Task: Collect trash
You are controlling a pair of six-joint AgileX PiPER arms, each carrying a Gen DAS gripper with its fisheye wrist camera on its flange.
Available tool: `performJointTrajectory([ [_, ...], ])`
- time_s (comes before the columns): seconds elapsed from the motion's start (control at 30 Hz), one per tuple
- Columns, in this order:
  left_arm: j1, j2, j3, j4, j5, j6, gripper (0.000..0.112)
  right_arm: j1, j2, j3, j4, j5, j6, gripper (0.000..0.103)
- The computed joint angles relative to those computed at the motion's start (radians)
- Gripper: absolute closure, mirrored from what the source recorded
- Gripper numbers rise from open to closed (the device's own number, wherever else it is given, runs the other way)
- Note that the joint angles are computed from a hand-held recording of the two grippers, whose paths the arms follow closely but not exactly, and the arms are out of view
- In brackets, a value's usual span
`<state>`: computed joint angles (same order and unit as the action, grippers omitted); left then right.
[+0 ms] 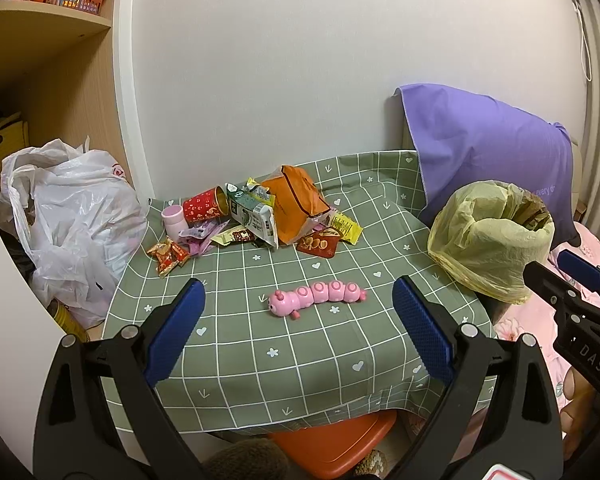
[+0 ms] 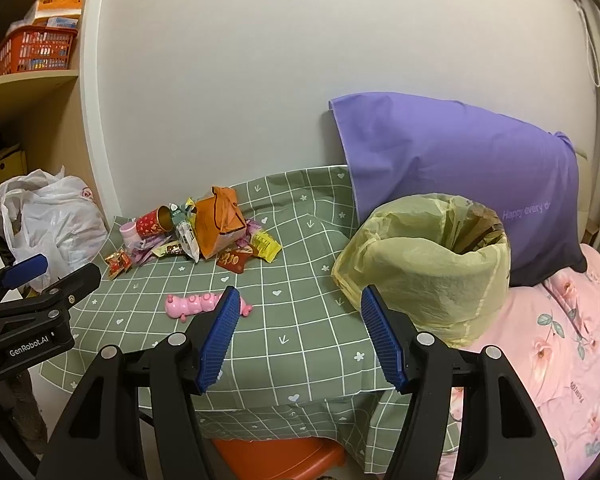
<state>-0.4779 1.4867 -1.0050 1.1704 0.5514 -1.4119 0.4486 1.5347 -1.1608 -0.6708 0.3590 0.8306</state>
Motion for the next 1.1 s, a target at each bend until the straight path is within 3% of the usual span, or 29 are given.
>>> performJointTrajectory([
  [1.1, 0.011, -0.009, 0.005, 0.020, -0.013, -0.014, 0.022, -0.013, -0.014, 0.020, -0.008, -0.022, 0.007, 0.044],
])
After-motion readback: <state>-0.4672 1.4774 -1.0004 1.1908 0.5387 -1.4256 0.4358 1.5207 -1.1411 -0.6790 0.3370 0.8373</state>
